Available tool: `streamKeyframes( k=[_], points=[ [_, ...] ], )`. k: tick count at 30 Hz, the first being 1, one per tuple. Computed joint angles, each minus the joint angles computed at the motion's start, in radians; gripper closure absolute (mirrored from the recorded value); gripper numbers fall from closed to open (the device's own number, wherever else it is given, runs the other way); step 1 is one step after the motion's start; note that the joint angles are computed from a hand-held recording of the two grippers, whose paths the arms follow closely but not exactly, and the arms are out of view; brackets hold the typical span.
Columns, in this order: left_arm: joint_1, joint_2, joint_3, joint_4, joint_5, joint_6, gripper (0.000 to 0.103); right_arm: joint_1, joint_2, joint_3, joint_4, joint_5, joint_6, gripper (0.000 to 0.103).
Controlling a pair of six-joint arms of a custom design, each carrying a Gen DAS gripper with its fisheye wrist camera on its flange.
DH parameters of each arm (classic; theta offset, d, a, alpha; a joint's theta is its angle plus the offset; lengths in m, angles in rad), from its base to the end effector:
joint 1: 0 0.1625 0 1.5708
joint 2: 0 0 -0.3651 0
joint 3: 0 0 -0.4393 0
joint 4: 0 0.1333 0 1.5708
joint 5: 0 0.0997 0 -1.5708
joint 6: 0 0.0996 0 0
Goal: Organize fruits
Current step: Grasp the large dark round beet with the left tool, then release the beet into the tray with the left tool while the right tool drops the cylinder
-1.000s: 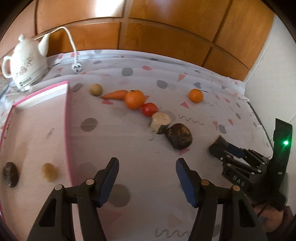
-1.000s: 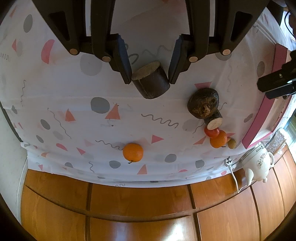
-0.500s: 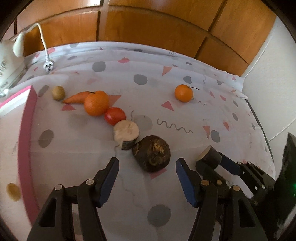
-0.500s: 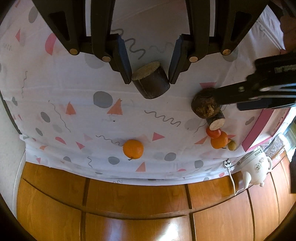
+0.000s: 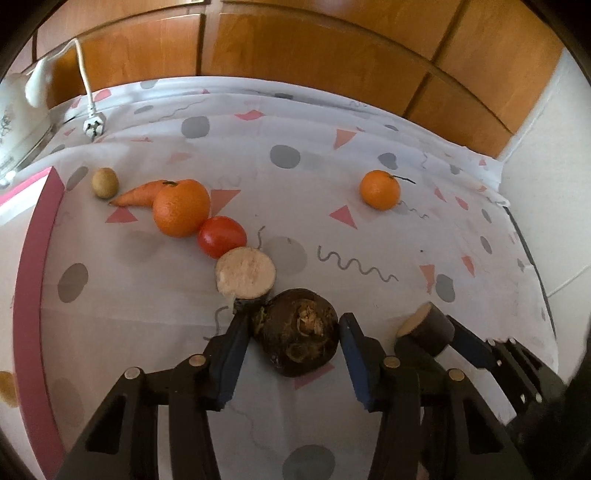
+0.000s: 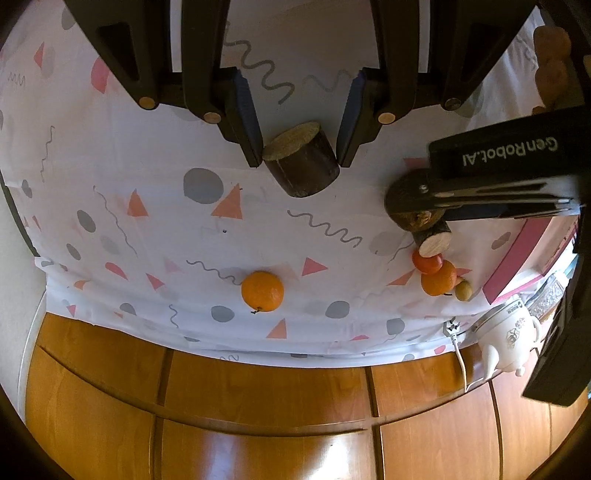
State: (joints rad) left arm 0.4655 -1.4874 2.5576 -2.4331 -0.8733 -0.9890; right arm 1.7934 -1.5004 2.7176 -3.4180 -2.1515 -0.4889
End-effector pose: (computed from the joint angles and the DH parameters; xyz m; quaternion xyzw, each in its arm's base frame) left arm -0.2001 -0.3213 0.0457 0.0897 0.9311 -0.2456 0.2544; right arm 0.1446 -0.2825 0.1060 0.2342 -0.8849 0.2581 0.3092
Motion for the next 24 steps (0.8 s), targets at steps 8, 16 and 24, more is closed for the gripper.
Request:
streamKeyframes(
  k=[8,16,24],
  points=[
    [-0.074,-0.172,0.094,0.126,-0.007,-0.030,0.053,0.004,-0.007,0.004,0.009,0.005,0.025,0.062],
    [-0.177,-0.396,0.209,0.295,0.026,-0.116,0.053,0.025,-0.049,0.027,0.082,0.039,0.077,0.062],
    [-0.185,-0.440,0.209,0.368,0.022,-0.177,0.054,0.073,-0.027,0.024,0.114,0.031,0.124,0.062]
  ],
)
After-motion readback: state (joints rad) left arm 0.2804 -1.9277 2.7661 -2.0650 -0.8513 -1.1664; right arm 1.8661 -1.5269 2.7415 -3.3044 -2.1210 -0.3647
